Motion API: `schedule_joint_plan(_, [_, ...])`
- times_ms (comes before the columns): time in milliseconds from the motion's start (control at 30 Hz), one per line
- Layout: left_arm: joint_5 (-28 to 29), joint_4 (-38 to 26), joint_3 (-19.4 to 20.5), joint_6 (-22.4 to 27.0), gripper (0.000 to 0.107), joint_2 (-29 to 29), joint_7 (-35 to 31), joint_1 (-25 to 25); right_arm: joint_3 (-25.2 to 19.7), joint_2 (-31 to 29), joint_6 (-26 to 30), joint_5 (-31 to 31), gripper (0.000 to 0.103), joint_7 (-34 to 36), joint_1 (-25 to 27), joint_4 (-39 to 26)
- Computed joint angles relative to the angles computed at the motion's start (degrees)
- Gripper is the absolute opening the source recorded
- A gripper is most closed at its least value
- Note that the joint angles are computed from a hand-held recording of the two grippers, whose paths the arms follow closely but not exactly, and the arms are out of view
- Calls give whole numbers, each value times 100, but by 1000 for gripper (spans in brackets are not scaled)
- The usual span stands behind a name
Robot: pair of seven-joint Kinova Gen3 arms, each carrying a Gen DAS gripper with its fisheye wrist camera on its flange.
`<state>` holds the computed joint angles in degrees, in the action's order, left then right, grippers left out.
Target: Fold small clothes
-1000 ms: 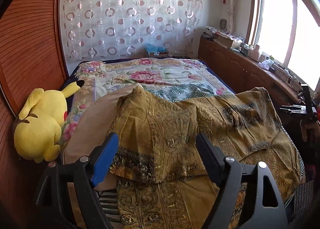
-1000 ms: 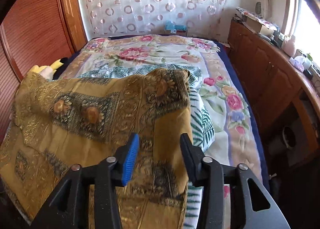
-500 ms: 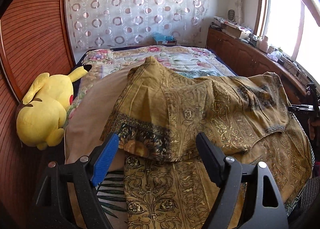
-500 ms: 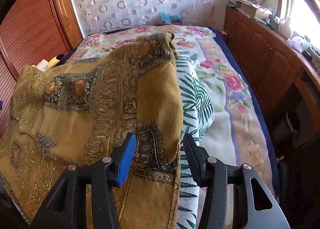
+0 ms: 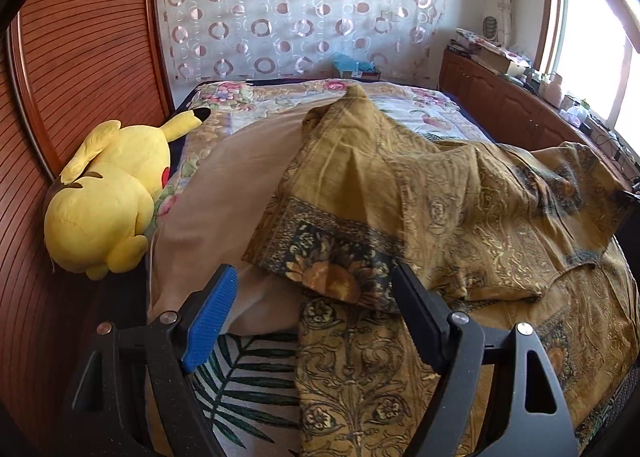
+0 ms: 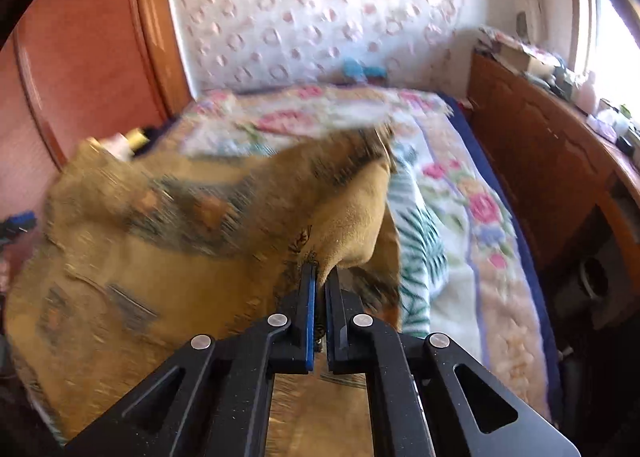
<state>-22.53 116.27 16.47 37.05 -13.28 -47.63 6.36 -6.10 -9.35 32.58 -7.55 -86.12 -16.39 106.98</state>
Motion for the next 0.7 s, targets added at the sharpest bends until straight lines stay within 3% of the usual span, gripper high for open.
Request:
schedule_joint_plan(167, [-29, -14, -116, -216, 79, 97, -146, -52, -15, -172, -207, 23, 4, 17, 21, 87])
schedule_joint_plan(267, [70, -116, -232, -205, 64, 250, -299, -38, -132, -190, -223, 264, 4, -217, 113, 124])
schedule_joint_plan(500, [665, -166, -642, -270, 56, 464, -887, 72, -50, -213, -268, 191, 4, -141, -57, 200])
schedule_joint_plan(600, [769, -126, -654, -278, 43, 412, -974, 85, 34, -253, -160, 97, 4, 11, -99, 136])
schedule_joint_plan(700, [1013, -92, -722, -318, 19, 355, -1250, 146, 65, -283, -130, 42, 4, 90, -90, 112])
